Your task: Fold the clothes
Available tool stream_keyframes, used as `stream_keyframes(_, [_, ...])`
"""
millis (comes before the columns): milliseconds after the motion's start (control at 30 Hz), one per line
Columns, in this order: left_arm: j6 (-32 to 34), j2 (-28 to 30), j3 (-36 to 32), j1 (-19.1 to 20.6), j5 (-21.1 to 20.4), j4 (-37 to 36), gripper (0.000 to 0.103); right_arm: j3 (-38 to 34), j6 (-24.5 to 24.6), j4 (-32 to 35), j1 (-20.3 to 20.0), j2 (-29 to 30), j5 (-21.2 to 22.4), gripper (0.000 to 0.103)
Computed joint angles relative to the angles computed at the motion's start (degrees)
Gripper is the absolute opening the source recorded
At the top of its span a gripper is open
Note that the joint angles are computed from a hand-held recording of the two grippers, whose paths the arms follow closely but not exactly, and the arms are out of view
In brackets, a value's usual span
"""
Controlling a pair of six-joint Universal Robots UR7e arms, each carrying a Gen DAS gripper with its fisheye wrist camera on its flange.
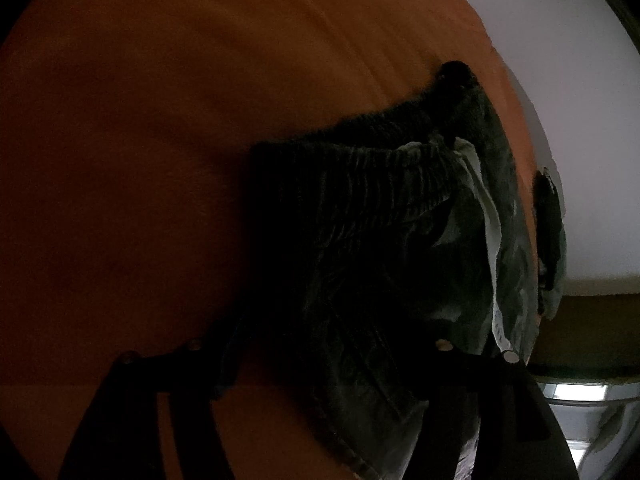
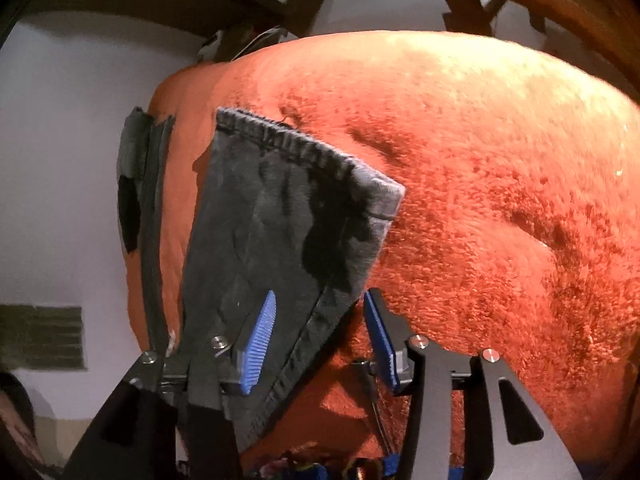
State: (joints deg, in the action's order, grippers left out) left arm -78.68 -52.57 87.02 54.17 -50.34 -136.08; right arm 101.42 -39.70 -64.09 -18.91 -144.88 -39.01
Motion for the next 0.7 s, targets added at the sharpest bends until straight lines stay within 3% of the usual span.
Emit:
stream_keyframes(233, [0.8, 1.7, -2.5, 0.5, 0.4, -0.1, 0.068, 4.5, 12.2, -14.4, 7.1, 2.1, 0.3, 0.049])
stream_keyframes(333, [-0.1, 1.2, -1.0, 0.5, 0.8, -2.7, 0.068, 6.4, 19.9, -23.7, 12.3, 3.5, -0.7, 0.049])
stream_keyframes(400, [-0.4, 0.8, 0.3, 0.3, 1.3, -5.5, 0.058, 7.5, 24.6, -30.4, 16.2, 4.4, -2.4, 0.049])
stream_keyframes(433, [-0.7, 0.6, 0.7, 0.2, 1.6, -5.6, 0.044, 7.9, 26.4, -33.6, 17.9, 4.6, -3.5, 0.043])
stream_keyframes(467, [-0.9, 0.4, 0.6, 0.1, 1.8, -4.9, 0.034, 8.3, 27.9, -36.6, 19.7, 4.7, -5.0, 0.028])
stream_keyframes(533, [-0.9, -0.1, 1.5, 0.1, 1.7, -6.0, 0.033, 8.4, 29.9, -41.5, 23.3, 5.3, -8.8, 0.009])
stream_keyframes(600, [-2.5, -0.5, 3.0, 0.3, 0.5, -8.2, 0.034, 8.3, 31.7, -43.7, 25.4, 6.2, -10.4, 0.009])
stream_keyframes(700, [-2.7, -0.2, 3.9, 1.6, -3.8, -13.3, 0.054, 7.7, 32.9, -43.2, 26.5, 7.6, -11.0, 0.012])
